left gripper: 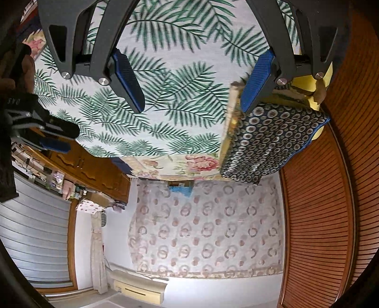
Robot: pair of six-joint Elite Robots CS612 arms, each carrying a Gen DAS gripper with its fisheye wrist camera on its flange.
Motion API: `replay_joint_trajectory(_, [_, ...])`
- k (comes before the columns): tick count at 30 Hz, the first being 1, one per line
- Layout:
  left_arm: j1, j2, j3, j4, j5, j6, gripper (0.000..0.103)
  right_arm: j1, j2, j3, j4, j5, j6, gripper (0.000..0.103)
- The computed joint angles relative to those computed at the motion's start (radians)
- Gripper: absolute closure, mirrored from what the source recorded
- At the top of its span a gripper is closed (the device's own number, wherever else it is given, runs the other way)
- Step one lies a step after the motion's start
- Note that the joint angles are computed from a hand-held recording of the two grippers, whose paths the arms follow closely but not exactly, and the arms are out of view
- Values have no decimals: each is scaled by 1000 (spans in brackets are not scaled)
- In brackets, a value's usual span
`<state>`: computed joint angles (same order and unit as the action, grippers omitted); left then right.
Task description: Fold small clothes
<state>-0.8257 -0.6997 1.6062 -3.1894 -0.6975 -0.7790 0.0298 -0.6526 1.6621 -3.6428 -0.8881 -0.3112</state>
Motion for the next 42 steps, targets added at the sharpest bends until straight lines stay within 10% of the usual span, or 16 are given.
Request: replay_joint_trajectory(42, [-69,-8,-82,-31,141,96,20,-81,-91,277,-433,-176,228,17])
